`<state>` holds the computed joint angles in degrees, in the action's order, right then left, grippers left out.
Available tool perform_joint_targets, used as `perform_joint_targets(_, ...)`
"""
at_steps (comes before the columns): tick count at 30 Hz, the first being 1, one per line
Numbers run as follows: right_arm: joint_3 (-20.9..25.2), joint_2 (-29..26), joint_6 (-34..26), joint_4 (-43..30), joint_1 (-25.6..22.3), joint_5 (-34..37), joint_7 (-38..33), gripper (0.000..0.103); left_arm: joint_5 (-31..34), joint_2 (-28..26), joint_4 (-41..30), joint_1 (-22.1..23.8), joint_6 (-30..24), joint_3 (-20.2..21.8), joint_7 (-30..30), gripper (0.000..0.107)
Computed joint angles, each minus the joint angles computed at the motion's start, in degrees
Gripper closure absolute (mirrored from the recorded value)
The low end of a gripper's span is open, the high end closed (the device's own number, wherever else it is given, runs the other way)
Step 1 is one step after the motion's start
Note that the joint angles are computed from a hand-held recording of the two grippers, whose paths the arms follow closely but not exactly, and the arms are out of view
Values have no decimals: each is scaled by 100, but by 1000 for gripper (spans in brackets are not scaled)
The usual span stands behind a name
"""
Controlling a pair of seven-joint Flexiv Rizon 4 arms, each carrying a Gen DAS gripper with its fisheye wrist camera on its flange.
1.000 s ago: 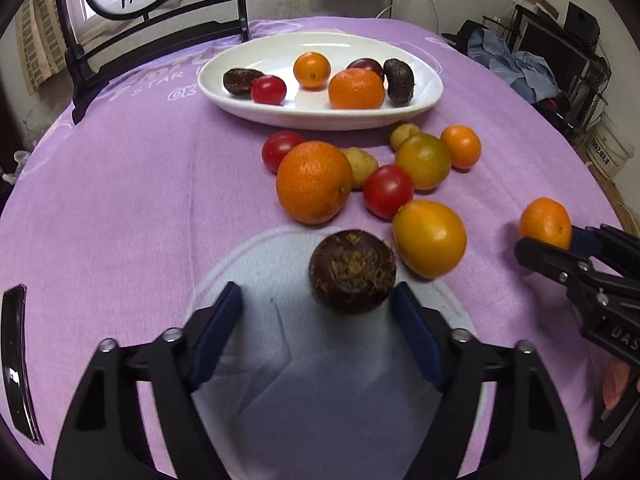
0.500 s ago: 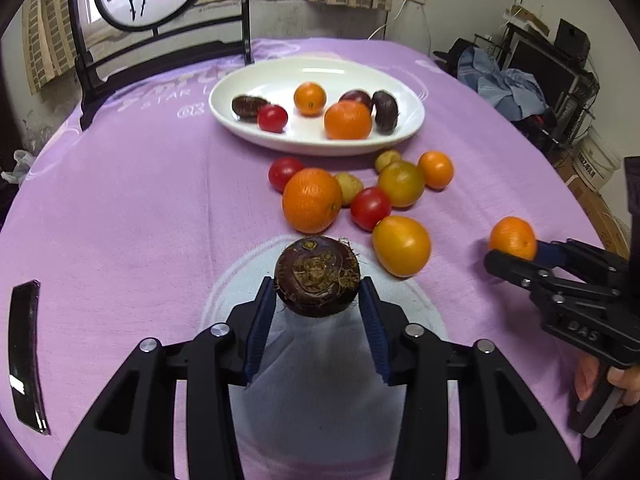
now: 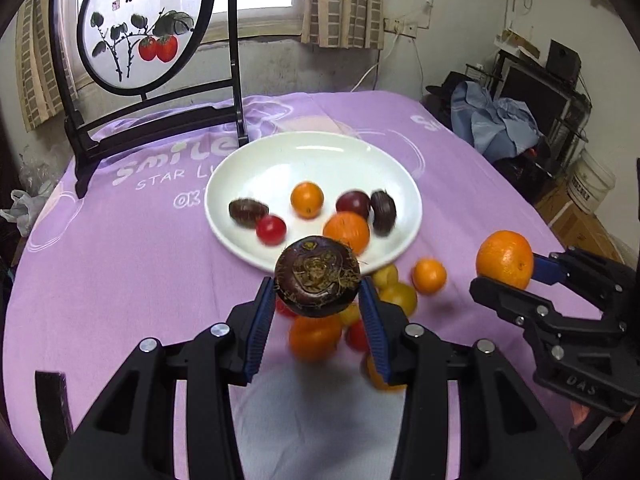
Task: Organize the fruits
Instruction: 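Release the orange onto the plate with the right tool while the left tool releases the dark fruit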
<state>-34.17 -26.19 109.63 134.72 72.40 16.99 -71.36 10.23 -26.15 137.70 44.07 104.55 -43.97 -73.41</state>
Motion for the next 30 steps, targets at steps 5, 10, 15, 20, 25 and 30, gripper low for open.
perform_joint_targets(5,201,-389,-412,-715,-677,-423,183,60,-571,-381,-889,-1143,-468,911,92,65)
perform_joint_targets(10,595,-785,-985,-1445,-1533,-982,672,60,-1238,-766,-1663,-2344,-944,2023,261,64)
perform_joint_targets(15,1086,-1049,-1176,-1916,-2240,-1301,1156,60,-1559,-1023,-1864,-2699,-534,2335,318,35)
perform_joint_targets(20,1141,-1173,-1134,-1993,-2403,-1605,1532,60,-1662,-837,-1772,-3019,-409,2750,49,18)
perform_joint_targets(25,1308,-1285,-1378,-2204,-2686,-1998,1890,59,-1541,-580,-1168,-2318,-297,2132,-138,14)
perform_joint_targets(30,1130,-1281,-1318,-2085,-2569,-2261,2315,43,-1297,-362,-699,-1865,-206,1860,-462,13)
